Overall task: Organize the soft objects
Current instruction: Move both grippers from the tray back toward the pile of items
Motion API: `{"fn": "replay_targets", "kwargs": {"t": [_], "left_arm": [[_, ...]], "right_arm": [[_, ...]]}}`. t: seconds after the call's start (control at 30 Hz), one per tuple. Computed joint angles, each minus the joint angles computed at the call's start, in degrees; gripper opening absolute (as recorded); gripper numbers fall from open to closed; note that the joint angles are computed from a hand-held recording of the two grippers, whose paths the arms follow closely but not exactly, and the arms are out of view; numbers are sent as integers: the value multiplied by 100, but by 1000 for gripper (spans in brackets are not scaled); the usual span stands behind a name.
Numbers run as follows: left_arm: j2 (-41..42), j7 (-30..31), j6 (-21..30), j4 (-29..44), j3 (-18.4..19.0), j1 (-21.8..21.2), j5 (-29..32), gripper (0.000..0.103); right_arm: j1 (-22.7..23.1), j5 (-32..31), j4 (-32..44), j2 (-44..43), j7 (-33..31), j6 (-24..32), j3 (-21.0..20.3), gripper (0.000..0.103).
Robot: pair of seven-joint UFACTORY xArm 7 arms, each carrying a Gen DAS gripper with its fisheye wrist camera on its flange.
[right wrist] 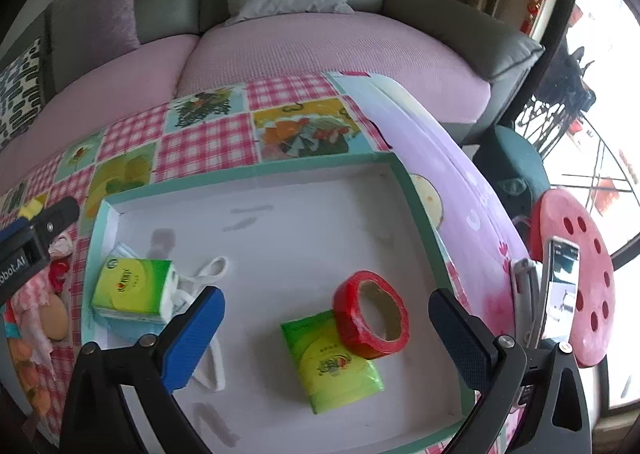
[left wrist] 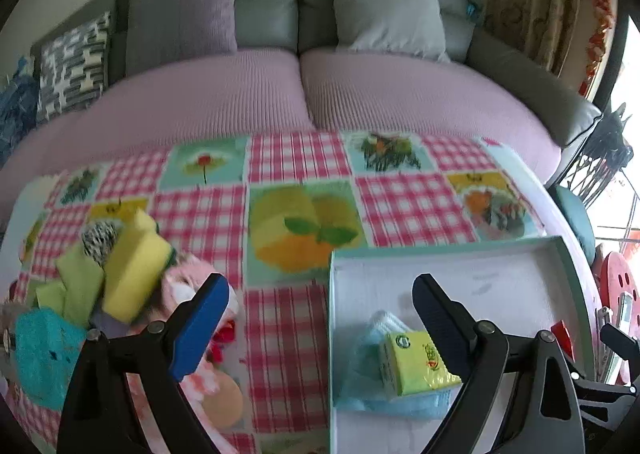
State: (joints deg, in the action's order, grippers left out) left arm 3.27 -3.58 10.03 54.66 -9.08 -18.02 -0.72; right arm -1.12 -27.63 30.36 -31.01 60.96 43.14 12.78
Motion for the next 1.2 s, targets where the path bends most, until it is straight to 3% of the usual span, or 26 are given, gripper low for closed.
{"fn": "replay_targets", "kwargs": {"t": [0.13, 0.2, 0.4, 0.53, 0.73, 0.93, 1.2], "left_arm": [[-129, -65, -360, -160, 68, 33, 217, 93], [-192, 179, -356, -189, 46, 87, -43, 94], [-424, 1148, 51, -211, 145, 220, -1228, 94], [-626, 966, 389, -232, 293, 393, -1028, 93], [-900, 1602, 879, -204, 635, 548, -2017, 93], [-1077, 1479, 896, -209, 691, 921, -1277, 93], [-1108, 2348, 1252, 198, 1099, 1165, -1708, 93]], "right_arm": [[15, -52, 38, -10, 154, -302, 88, 103], [-1, -137, 107, 34, 261, -439, 183, 103], [100, -112, 350, 334, 350, -873, 274, 103], [212, -244, 650, 587, 353, -710, 399, 103], [491, -267, 924, 888, 355, -897, 344, 103], [748, -381, 1315, 1306, 344, -993, 376, 103], [1123, -488, 1775, 1815, 460, -1137, 323, 103]]}}
